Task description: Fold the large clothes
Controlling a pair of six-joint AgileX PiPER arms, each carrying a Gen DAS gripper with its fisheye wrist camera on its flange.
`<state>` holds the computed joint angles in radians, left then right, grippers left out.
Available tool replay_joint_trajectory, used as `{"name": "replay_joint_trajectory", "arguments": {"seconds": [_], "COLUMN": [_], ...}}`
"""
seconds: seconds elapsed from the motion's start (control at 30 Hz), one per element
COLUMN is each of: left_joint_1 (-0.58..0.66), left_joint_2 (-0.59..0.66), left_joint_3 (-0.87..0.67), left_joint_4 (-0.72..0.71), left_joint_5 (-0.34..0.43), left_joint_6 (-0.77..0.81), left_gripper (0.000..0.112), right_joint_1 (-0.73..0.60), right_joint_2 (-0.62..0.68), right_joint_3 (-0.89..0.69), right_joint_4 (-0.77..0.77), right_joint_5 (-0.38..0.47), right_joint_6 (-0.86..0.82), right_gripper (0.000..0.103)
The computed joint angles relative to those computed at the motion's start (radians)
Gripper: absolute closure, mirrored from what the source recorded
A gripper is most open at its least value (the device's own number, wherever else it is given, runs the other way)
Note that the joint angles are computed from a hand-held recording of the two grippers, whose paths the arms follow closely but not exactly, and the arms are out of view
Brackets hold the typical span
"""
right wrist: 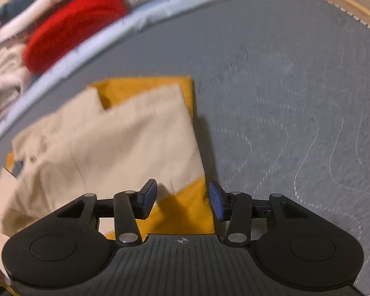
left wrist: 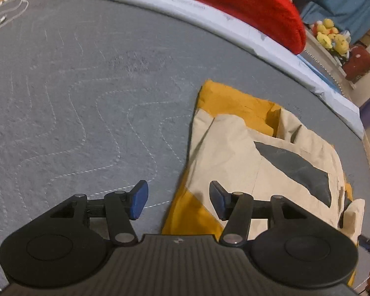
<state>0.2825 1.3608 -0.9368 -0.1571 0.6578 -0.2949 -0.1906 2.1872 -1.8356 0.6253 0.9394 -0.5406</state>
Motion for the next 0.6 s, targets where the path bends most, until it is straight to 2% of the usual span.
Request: {"name": "replay_joint_trajectory", "arguments": {"seconds": [0.07, 0.13, 0.3, 0.33, 0.37, 0.4, 0.43, 0.47, 0.5, 0.53, 0.57, 0.6], "left_joint_1": [-0.019, -0.055, -0.13, -0.146, -0.162, -0.167, -0.167, -0.163, -0.159, -0.163, -0.173, -0.186], "left_joint_2": [0.013, 0.038, 0.132, 0.144, 0.153, 0.16, 0.167, 0.178, 0.186, 0.19, 0.186, 0.175], "left_joint_3": [-0.001, -0.018, -0.087, -0.095, -0.099, -0.102, -0.105, -0.109, -0.113, -0.117, -0.114, -0.109], "left_joint_4": [-0.026, 0.016, 0.14, 0.194, 0.255, 0.276, 0.266, 0.237, 0.206, 0.211, 0.249, 0.307], "left_joint_5": [-0.045, -0.062, -0.061, -0.063, -0.067, -0.072, -0.076, -0.079, -0.075, -0.071, -0.071, -0.08], "left_joint_6": [0.024, -0.011, -0.11, -0.151, -0.196, -0.204, -0.188, -0.154, -0.115, -0.106, -0.129, -0.173], "left_gripper": [0.049, 0.047, 0.047, 0.048, 0.049, 0.049, 0.055, 0.07, 0.08, 0.098, 0.111, 0.111], "right_joint_1": [0.013, 0.026, 0.038, 0.036, 0.036, 0.037, 0.04, 0.041, 0.039, 0.037, 0.033, 0.028], "right_joint_2": [0.006, 0.014, 0.021, 0.019, 0.023, 0.015, 0.003, -0.007, -0.011, -0.018, -0.027, -0.037], "right_joint_3": [0.0, -0.011, -0.016, -0.013, -0.016, -0.006, 0.011, 0.023, 0.029, 0.037, 0.047, 0.056], "right_joint_4": [-0.015, -0.033, -0.04, -0.038, -0.032, -0.025, -0.027, -0.026, -0.019, -0.009, 0.008, 0.034], "right_joint_5": [-0.009, -0.014, -0.033, -0.035, -0.035, -0.041, -0.057, -0.07, -0.076, -0.082, -0.089, -0.095], "right_joint_6": [-0.003, 0.011, 0.016, 0.003, -0.01, -0.027, -0.039, -0.054, -0.069, -0.084, -0.105, -0.129], "right_gripper": [0.054, 0.054, 0.055, 0.06, 0.072, 0.079, 0.086, 0.092, 0.093, 0.097, 0.1, 0.1]}}
